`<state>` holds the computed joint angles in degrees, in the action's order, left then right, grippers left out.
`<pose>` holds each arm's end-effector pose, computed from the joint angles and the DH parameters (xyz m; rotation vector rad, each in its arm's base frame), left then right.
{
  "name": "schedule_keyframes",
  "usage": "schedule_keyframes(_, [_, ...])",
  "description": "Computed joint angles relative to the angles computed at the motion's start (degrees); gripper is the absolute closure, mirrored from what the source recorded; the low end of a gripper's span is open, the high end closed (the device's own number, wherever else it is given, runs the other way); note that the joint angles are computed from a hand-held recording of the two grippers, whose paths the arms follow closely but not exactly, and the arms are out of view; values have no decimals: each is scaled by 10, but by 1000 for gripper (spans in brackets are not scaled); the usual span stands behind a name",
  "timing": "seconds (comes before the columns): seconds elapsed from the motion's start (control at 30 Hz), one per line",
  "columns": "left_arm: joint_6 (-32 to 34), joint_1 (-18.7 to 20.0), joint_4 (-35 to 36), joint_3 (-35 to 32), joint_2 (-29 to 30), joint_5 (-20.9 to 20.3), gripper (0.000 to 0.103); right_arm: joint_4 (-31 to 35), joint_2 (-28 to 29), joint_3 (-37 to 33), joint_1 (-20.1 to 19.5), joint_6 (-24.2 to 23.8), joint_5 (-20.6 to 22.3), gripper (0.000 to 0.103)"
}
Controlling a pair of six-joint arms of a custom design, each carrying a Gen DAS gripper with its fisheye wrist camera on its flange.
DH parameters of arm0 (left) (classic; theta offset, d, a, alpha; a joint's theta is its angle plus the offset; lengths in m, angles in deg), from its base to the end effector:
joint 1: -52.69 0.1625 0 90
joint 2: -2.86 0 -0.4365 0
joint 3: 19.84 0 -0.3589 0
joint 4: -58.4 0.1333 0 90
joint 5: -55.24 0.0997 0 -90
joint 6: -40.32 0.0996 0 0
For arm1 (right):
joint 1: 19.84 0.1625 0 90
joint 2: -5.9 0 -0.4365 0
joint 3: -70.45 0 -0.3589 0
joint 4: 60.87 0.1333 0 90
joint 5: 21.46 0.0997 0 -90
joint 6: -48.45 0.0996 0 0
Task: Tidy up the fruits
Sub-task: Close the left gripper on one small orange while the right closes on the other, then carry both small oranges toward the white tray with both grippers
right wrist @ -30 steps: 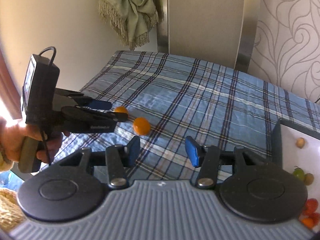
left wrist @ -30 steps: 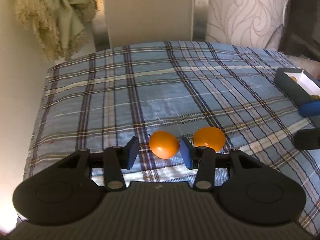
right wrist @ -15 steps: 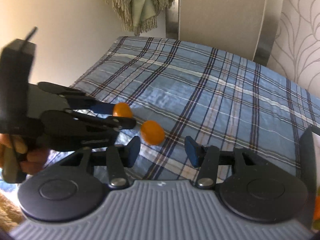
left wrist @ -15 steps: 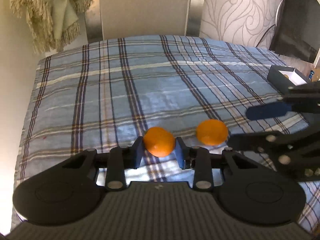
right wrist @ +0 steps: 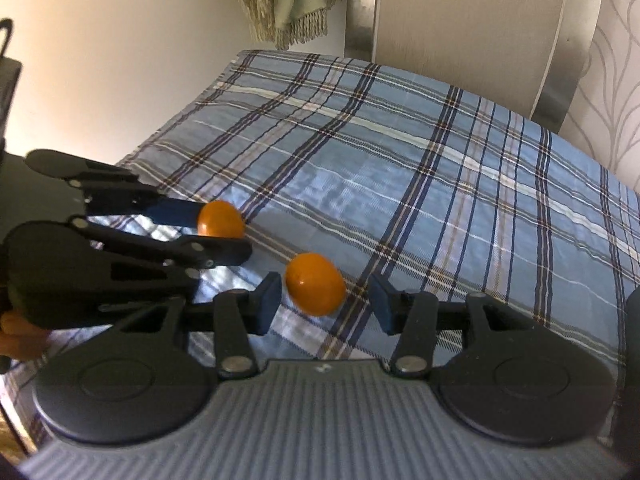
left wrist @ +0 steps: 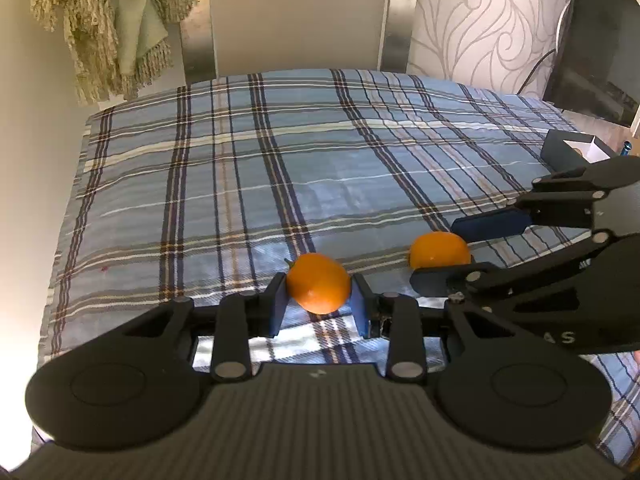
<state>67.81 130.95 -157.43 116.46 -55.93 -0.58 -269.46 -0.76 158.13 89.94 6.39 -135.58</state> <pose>0.0975 -0.4611 0.2051 0.4719 2.2662 -0.9223 0.2983 -0.5559 -0.1526 1.1352 -2.2509 0.7353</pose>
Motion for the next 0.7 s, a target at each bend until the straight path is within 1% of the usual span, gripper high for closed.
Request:
schedule_keyframes(0.07, [-1, 0, 0, 0, -1, 3, 64, 9, 0, 0, -3, -5, 7, 65])
schedule_keyframes(0.1, [0, -1, 1, 0, -1, 5, 64, 9, 0, 1, -4, -7, 10, 67])
schedule_keyframes(0.2, [-1, -5, -1, 1, 0, 17, 64, 4, -6, 11, -2, -4, 4, 67])
schedule_keyframes(0.37, [-6, -11, -10, -1, 9, 33, 65, -25, -41, 66, -1, 35, 15, 68])
schedule_keyframes(0.57, [-22, -27, -19, -9, 23, 63, 65, -72, -65, 121, 0, 48, 6, 68])
schedule_keyframes(0.7, [-24, -47, -32, -11, 28, 80, 65, -105, -84, 160, 4, 51, 5, 68])
